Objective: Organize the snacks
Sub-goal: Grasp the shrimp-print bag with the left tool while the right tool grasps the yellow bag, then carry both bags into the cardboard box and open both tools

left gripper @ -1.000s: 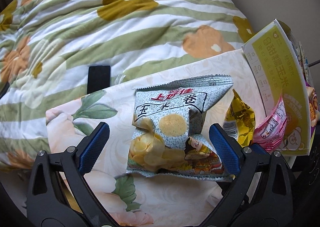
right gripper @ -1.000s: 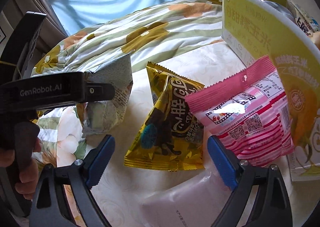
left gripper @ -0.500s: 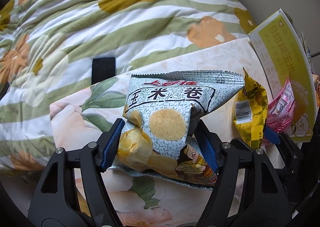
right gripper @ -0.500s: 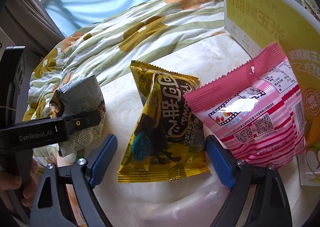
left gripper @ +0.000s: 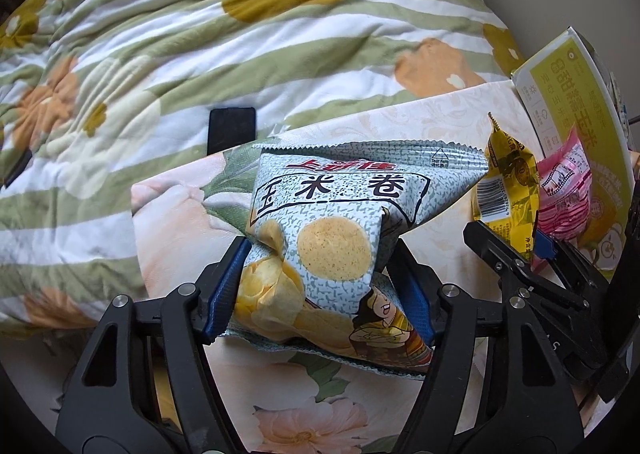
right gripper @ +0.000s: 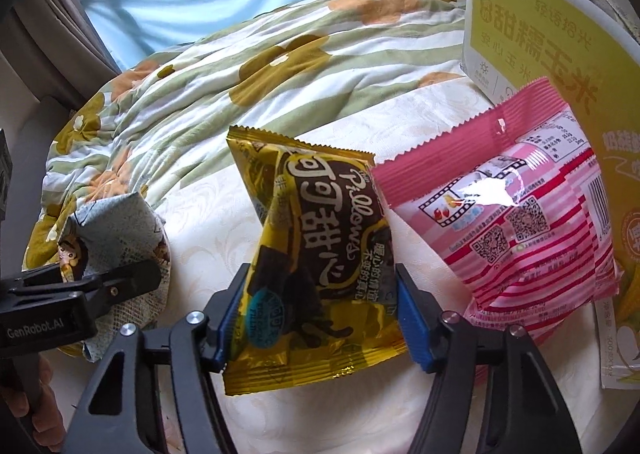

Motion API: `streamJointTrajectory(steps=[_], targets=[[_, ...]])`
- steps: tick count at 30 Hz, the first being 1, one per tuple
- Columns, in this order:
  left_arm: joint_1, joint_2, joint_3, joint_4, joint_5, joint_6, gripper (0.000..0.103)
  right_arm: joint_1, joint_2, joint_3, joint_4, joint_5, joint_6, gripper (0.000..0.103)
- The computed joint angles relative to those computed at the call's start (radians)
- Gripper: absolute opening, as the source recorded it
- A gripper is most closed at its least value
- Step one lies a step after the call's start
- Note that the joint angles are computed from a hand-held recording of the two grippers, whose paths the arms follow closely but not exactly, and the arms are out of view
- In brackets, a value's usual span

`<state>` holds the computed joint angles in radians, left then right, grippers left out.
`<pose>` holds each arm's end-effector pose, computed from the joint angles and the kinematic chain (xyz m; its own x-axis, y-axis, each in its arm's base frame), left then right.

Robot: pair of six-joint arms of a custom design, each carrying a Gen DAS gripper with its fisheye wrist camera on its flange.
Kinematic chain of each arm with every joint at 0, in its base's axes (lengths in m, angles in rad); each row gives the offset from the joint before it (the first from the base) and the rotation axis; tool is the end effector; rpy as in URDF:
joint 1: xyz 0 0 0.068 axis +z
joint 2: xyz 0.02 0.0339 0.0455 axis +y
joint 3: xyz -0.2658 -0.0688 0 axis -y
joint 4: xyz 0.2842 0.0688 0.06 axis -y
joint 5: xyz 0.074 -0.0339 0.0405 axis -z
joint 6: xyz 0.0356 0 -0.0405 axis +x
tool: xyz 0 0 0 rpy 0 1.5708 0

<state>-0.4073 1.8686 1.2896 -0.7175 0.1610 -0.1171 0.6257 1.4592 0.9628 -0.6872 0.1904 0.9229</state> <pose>0.3634 -0.1630 0.1573 -0.9282 0.2748 -0.2510 0.3247 0.9276 -0.1849 0.2552 0.1761 0.1942 -0.8653 0.3407 -0.3676 0.2863 0.9380 0.1953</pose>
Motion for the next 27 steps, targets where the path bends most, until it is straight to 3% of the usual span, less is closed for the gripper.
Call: streamJointTrajectory(steps=[8,17,27], targets=[[0.01,-0.05,-0.034,0.004,0.007,-0.025,0.059,0.024,-0.055,-0.029,0.027,-0.008,0.012,0.057],[0.005,-0.157,-0.064,-0.019,-0.001,-0.051,0.059,0.04,-0.128,-0.028,0.026,0.004,0.001,0.056],[-0.109,-0.325,0.016,-0.112,-0.083,-0.13,0.059,0.055,-0.348,0.077,-0.16,0.09,-0.034,0.056]])
